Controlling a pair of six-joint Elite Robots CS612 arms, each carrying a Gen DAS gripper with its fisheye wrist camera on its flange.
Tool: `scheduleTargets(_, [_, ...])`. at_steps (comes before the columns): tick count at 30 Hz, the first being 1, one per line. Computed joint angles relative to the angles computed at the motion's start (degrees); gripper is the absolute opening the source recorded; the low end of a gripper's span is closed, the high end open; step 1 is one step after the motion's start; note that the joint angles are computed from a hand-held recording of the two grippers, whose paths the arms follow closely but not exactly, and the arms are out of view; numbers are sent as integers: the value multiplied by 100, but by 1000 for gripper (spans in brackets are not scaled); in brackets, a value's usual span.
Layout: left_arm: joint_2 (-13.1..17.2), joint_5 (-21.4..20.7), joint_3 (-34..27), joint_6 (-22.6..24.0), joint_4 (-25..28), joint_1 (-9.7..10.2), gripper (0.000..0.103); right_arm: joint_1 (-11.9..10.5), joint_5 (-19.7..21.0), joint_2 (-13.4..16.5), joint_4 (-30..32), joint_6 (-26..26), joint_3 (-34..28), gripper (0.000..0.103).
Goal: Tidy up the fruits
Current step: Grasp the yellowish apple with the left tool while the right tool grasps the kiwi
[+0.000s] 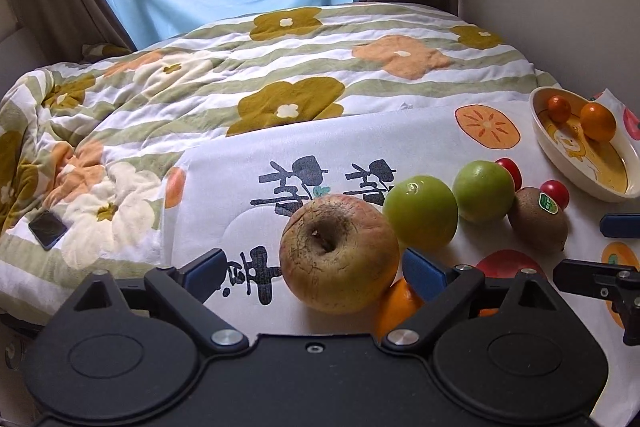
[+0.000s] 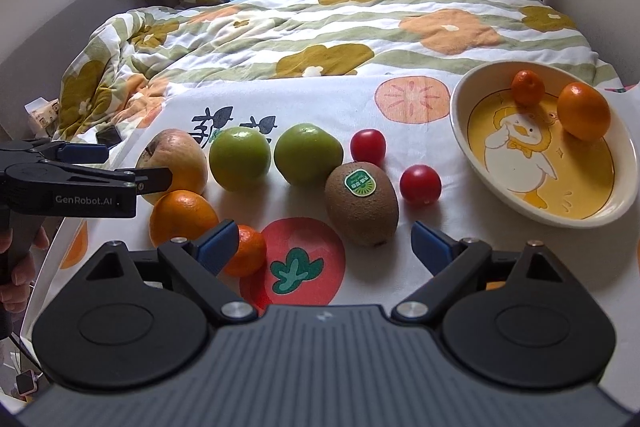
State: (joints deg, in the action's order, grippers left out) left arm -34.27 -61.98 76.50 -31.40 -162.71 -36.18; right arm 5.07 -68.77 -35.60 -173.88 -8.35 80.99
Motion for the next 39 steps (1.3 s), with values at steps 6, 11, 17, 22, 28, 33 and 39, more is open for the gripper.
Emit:
scheduleTargets(6, [94,-363,-191,-106,180,98,93,20,-35,55,64,65,-84,103])
scheduleTargets(11, [146,-855,-289,-325,220,207,85,25,-75,100,135,96,-156,103])
scheduleTargets(17, [168,-1265,-356,-506,261,290,78,30,-108,131,171,107,-207,103])
scheduleTargets(22, [130,-1304,-300,-524,244,305,78,46,-158,196,274,48,-316,102])
scheduleTargets(28, [86,-907,-227,-430,351,264,78,75,-279,314,383,-30,-483,93])
scheduleTargets(33, [61,-828,-173,-332,314,274,78,97,-367,412,420,-93,-617,85])
scheduleTargets(39, [37,-696,-134,-220,262,252,78,155,-586,493,342,-188,-710,78])
